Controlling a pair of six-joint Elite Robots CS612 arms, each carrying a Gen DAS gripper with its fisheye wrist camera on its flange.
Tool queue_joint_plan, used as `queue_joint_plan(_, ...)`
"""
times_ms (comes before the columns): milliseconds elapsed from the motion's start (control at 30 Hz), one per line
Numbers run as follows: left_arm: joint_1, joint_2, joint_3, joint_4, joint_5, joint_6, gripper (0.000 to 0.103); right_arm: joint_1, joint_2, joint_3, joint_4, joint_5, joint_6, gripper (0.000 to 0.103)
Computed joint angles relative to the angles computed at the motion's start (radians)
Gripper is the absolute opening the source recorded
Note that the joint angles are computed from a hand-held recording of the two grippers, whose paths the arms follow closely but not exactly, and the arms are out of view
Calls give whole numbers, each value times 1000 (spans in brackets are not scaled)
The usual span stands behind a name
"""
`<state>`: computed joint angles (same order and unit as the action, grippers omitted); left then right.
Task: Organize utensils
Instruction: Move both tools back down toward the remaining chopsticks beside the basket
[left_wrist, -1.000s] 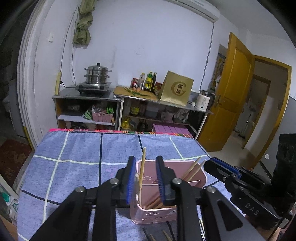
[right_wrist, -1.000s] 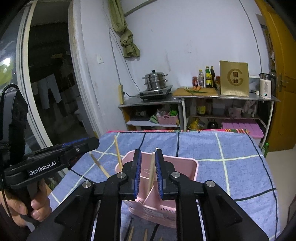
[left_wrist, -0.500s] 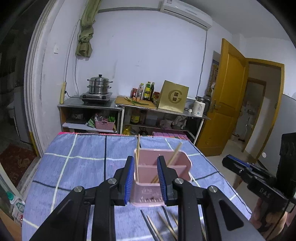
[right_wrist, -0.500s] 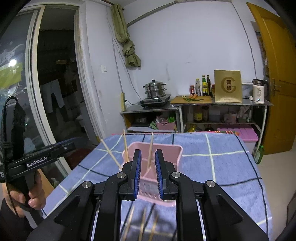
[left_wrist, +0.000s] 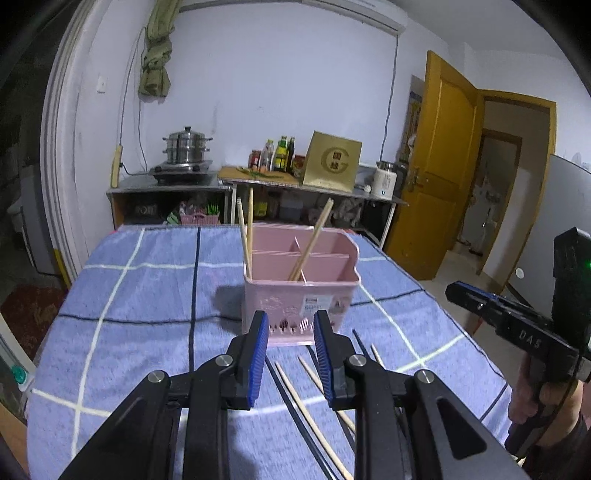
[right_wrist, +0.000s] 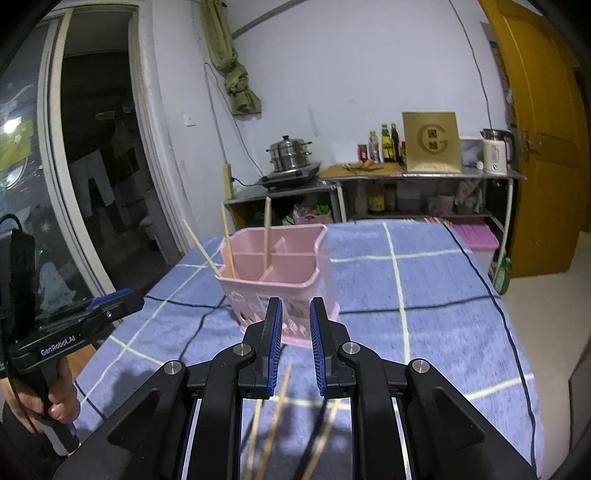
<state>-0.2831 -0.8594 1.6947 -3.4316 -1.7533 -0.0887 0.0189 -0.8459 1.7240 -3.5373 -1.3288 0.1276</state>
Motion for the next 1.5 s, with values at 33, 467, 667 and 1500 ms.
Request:
queue_joint_plan(33,0,1,1,3,-2,-2,25,-2,0,4,3,1,4,16)
queue_joint_plan(467,2,49,-44,128,10,-39,25,-7,21,0,85,-8,2,16)
queue_joint_plan(667,1,87,-91,239,25,-55,25,-5,43,-25,182,-29,-1,16)
queue_joint_plan(1500,-25,147,-169,376,107,-31,25,1,97,-108,398,-55,-34,16)
